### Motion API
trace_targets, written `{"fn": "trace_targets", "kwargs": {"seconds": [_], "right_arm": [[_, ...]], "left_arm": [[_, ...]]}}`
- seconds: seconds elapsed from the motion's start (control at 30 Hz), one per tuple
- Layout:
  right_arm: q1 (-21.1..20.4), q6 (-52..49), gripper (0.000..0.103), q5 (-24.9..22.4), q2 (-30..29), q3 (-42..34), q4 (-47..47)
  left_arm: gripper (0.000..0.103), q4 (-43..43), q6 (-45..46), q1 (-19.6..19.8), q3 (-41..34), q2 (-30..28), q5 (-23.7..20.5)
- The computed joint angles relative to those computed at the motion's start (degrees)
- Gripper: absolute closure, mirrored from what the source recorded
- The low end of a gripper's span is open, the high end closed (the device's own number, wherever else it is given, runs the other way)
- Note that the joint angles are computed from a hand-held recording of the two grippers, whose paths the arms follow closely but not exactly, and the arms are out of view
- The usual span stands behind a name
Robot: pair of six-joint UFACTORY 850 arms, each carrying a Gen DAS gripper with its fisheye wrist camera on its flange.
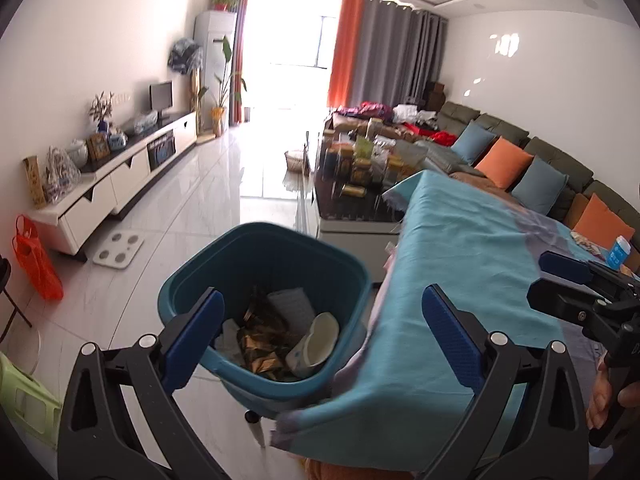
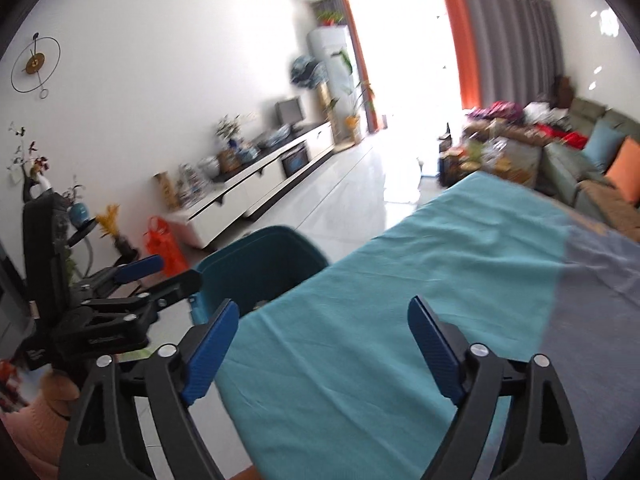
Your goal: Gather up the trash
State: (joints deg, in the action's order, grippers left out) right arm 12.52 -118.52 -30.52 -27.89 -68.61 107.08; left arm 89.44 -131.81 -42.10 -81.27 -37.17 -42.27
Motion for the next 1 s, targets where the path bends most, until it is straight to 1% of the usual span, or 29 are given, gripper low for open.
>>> {"fn": "trace_targets", "kwargs": {"seconds": [0.07, 0.23, 0.33, 0.4, 0.47, 0.63, 0.73, 0.8, 0.87, 1.0], "right_arm": [[-1.1, -8.1, 0.008, 0.3, 2.1, 3.4, 9.1], [-3.5, -30.7, 0.007, -0.6, 6.9, 11.4, 33.9], [-4.9, -40.8, 0.007, -2.6, 9.3, 15.6, 45.0], [-5.8, -45.1, 0.007, -4.0, 10.4, 17.6, 50.3], [-7.0, -47.4, 0.007, -6.0, 10.9, 19.0, 53.6], [-8.9, -50.9, 0.007, -8.3, 11.9, 21.2, 59.4], [-10.1, -50.9, 0.007, -10.1, 12.7, 22.6, 60.9], [-10.5, -51.0, 0.007, -10.5, 13.1, 23.1, 61.8], [-10.9, -51.2, 0.007, -11.2, 13.4, 23.7, 62.6], [-11.7, -51.0, 0.007, -12.0, 14.0, 24.5, 63.3]], "left_arm": [[0.006, 1.4, -0.7, -1.6, -1.2, -0.6, -1.9], [0.006, 4.8, 0.2, -5.1, -6.8, -4.0, -5.6], [0.006, 6.9, 0.3, -6.6, -10.7, -6.5, -6.6], [0.006, 7.6, 1.2, -7.3, -13.4, -8.2, -6.9], [0.006, 8.2, 1.9, -7.9, -16.1, -9.9, -7.3], [0.006, 10.3, 2.4, -9.2, -20.8, -13.1, -8.5], [0.006, 10.5, 3.9, -9.7, -24.1, -15.2, -8.7], [0.006, 10.7, 4.6, -9.8, -25.8, -16.4, -8.8], [0.006, 11.1, 5.1, -10.1, -26.9, -17.2, -9.4], [0.006, 10.9, 6.1, -10.2, -28.6, -18.3, -9.0]]}}
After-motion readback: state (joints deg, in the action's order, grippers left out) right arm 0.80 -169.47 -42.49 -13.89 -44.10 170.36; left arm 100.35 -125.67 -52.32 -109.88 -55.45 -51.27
